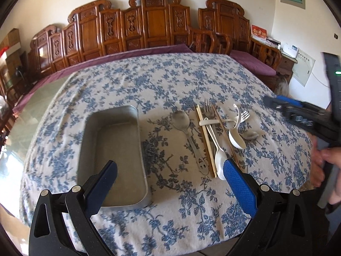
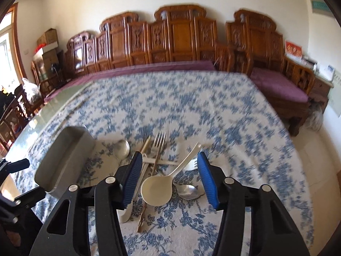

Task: Organize utensils
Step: 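Grasp a white plastic spoon with the right tool while the left grasps another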

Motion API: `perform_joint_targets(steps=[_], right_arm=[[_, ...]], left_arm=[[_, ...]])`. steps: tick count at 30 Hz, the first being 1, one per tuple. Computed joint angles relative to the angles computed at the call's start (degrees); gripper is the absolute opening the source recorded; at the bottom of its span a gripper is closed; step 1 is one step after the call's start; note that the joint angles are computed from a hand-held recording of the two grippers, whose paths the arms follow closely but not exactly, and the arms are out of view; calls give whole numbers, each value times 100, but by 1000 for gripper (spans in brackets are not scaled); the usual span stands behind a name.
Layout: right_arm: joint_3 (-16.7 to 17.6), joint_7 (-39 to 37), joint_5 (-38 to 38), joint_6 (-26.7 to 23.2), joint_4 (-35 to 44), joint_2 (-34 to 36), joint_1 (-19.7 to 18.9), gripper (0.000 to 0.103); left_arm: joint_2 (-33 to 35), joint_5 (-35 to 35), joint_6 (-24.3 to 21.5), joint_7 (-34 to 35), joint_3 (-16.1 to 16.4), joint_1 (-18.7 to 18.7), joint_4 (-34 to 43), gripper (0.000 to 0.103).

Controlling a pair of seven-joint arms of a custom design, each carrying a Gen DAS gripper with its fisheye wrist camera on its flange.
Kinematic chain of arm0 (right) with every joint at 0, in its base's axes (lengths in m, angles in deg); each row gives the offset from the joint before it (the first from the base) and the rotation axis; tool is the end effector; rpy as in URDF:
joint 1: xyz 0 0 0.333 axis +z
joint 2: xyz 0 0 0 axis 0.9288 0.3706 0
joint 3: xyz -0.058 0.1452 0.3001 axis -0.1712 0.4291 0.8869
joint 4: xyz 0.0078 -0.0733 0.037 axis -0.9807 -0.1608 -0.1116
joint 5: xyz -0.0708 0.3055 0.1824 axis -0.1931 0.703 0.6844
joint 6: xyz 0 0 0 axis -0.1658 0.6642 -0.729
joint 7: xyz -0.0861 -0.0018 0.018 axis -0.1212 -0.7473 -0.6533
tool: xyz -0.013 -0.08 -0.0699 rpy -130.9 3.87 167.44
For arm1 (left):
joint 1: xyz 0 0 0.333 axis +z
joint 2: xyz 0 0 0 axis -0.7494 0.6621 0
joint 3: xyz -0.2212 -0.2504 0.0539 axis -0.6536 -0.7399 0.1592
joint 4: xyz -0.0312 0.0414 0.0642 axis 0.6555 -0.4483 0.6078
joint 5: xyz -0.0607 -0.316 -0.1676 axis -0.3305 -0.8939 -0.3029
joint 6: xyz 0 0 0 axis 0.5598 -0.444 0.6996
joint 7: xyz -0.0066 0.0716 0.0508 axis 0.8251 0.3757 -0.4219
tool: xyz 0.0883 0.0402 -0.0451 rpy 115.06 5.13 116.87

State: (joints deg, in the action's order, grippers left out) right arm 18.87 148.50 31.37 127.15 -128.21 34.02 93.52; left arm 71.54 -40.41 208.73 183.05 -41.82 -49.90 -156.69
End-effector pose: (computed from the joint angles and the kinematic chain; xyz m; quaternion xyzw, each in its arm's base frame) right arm 0.5181 0.3092 0.5336 -0.5634 0.7221 -0.2778 0.2898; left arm 0.5142 -0.0398 0.5738 -0.4635 0.8134 -0.3052 0.1741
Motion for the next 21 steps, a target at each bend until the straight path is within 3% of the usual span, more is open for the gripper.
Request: perform_joint_targets(steps=[7,13,15,17,21], right_arm=[[-139,-957,1250,560,229,863,-284,47],[-311,-1181,1803,1043,175,1168,-294,39],[-399,-1186,1782,975,247,1223,-202,35],[-420,-1194,1869,1052,210,1218,-206,18],[-485,-1112,1857,1074,62,1088,-156,7]], left_arm=[[303,196,63,-56,-113,-48,90,96],[461,175,45,-53,-166,-60,139,96],[490,186,55,-81,-183,-60,140,96],[517,220,59,-125,-206,-69,148,96],[524,171,-13,-91,-227,-101,148,96]])
